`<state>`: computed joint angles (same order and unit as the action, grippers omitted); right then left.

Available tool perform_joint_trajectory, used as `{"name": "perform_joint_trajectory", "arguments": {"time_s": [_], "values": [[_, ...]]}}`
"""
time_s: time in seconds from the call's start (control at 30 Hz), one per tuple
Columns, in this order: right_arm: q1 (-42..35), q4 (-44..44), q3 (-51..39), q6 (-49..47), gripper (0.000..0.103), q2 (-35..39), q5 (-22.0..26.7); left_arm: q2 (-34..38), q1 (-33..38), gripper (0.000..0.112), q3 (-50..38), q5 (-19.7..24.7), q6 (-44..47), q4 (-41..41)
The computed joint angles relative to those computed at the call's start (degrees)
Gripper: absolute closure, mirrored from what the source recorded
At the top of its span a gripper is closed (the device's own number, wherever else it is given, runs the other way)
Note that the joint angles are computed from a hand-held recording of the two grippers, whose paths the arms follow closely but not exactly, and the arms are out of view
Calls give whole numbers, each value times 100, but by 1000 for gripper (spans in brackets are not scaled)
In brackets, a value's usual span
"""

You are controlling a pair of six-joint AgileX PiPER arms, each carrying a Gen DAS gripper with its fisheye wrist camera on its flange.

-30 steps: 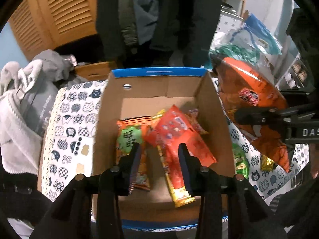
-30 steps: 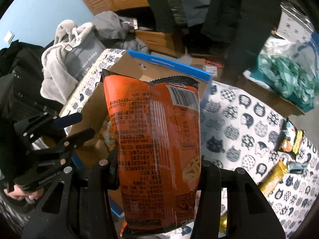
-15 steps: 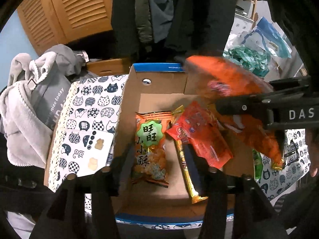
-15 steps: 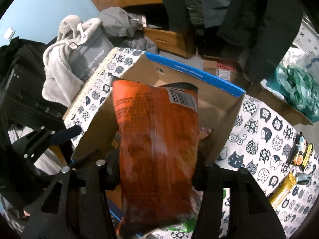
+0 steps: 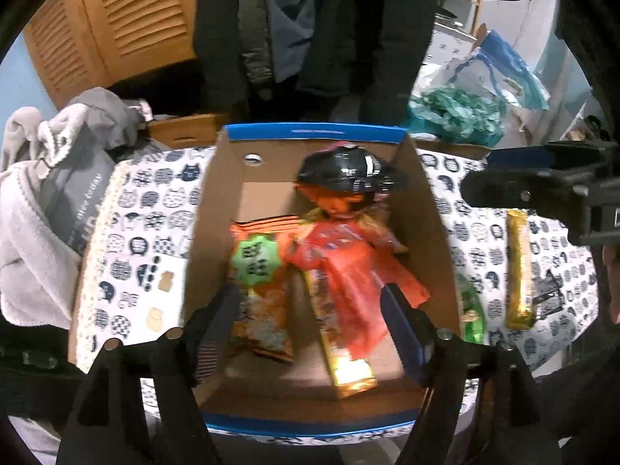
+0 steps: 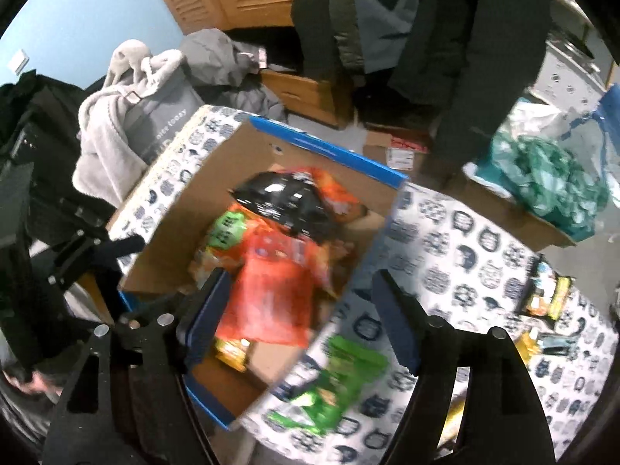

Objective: Organize snacks
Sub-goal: 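Open both tools to drop the green and orange bags into the box, then move both tools back to the snacks left on the table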

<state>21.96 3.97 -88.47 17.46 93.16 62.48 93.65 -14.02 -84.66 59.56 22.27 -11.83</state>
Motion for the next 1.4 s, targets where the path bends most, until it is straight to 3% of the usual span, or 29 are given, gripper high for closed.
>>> {"name": "perform_joint_trajectory", "arguments": {"time_s": [0.37, 0.73, 1.0, 1.4], "values": [[-734, -3, 1687, -532, 26, -1464, 7, -133, -1017, 35, 166, 231, -281, -39], [-2486, 740, 3109, -1844, 26, -2654, 82, -166, -2306, 34, 469, 146, -869, 412], [-3972, 1470, 4028, -3320, 26, -2820, 130, 161, -3016, 34, 501, 72, -1483, 737], [-5421, 2088, 5119, -5230, 26, -2207, -233, 835, -3542, 33, 410, -5, -2209, 1035]]}}
